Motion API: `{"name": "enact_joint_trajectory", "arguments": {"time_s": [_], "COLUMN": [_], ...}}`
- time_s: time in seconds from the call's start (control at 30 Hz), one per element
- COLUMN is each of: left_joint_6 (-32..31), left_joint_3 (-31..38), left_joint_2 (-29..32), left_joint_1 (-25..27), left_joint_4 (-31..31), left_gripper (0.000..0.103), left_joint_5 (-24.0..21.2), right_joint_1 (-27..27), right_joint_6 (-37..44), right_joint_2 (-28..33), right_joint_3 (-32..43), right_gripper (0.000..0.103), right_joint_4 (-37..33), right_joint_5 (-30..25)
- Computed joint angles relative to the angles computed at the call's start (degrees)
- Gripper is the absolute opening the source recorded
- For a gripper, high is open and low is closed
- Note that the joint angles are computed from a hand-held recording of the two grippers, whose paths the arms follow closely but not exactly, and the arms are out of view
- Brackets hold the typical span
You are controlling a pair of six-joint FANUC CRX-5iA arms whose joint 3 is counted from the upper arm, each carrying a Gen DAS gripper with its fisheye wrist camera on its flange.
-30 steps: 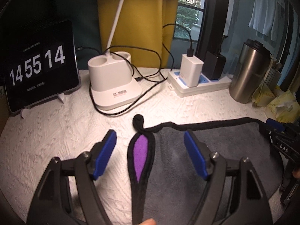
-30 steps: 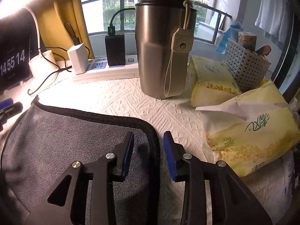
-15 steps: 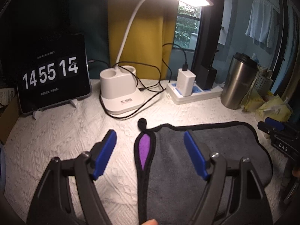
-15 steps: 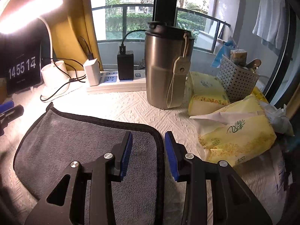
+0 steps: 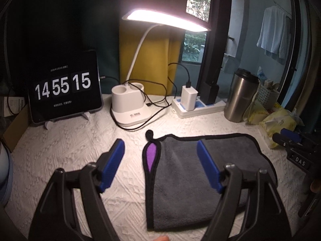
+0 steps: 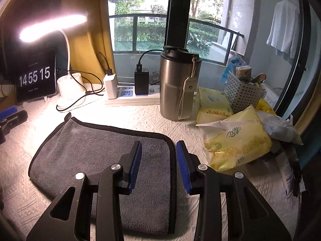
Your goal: Fold towel
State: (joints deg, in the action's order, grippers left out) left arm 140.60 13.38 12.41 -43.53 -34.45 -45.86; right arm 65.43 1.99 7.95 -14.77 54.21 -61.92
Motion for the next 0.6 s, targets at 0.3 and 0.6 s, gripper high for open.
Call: {"name": "enact_joint_trajectory", "arguments": {"time_s": [0.3,0.6], "left_joint_6": [2.7,5.9], "left_joint_3": [-2.4,-3.9], "left_joint_2": [-3.2,-5.9], "left_joint_1": [-2.1,-4.9], "left_joint_4": [-2.6,-6.9], "left_gripper": [0.076,0.076], "left_joint_5": [-0.2,-1.3], "right_joint_1": [3.1,6.1], "right_joint_6": [-2.0,-3.5], "right_joint_2": [-1.5,-2.6], "right_joint_3": [-0.9,-1.3], "right_gripper": [0.038,0.038], "right_joint_4": [1.4,2.6], "right_joint_5": [-2.9,-5.8]}}
